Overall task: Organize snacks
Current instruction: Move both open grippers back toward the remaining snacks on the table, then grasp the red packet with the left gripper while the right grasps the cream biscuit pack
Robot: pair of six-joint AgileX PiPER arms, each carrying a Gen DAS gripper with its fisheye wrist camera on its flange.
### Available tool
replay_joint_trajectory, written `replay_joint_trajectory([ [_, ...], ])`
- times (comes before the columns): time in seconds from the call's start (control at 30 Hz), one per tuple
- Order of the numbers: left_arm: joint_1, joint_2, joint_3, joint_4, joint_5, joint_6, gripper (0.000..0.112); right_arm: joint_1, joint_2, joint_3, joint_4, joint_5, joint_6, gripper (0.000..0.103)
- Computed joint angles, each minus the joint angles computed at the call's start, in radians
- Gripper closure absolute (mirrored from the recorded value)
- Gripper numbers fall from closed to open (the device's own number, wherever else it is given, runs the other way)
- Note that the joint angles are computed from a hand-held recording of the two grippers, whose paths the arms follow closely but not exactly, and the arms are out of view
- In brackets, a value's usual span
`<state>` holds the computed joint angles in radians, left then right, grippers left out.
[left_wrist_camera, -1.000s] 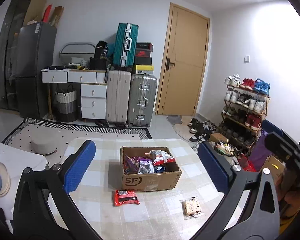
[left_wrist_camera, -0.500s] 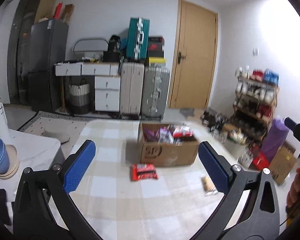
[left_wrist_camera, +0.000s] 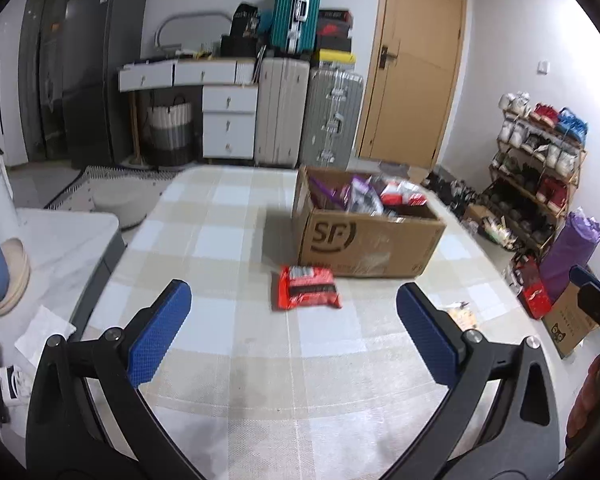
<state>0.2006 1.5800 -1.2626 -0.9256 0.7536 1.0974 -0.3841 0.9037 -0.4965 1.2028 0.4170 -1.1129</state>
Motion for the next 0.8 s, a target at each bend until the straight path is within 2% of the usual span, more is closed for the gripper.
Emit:
replay_joint_trajectory([
  [0.13, -0.064, 0.105, -0.061, 0.088, -0.048, -0.094, 0.010, -0.028, 0.145, 0.006, 0.169, -0.015, -0.173, 0.001],
  [0.3, -0.138, 0.247, -0.162, 0.197, -0.111, -0.183, 0.010, 0.014, 0.339, -0.030, 0.278, -0.116, -0.294, 0.001],
  [0.43, -0.176, 0.355, -0.262, 0.287, -0.117, -0.289, 0.010, -0.020, 0.482, -0.067, 0.380, -0.090, -0.408, 0.001],
  [0.53, -0.207, 0.445, -0.366, 0.374, -0.082, -0.386, 0.010, -0.030, 0.590, -0.108, 0.420, -0.093, -0.444, 0.001],
  [0.63, -0.243, 0.527, -0.462, 0.457, -0.069, -0.464, 0.010, -0.047, 0.657, -0.143, 0.380, -0.077, -0.396, 0.001],
  [0.8, -0.283, 0.697, -0.710, 0.522, 0.053, -0.574, 0.010, -0.047, 0.725, -0.191, 0.362, -0.065, -0.383, 0.001],
])
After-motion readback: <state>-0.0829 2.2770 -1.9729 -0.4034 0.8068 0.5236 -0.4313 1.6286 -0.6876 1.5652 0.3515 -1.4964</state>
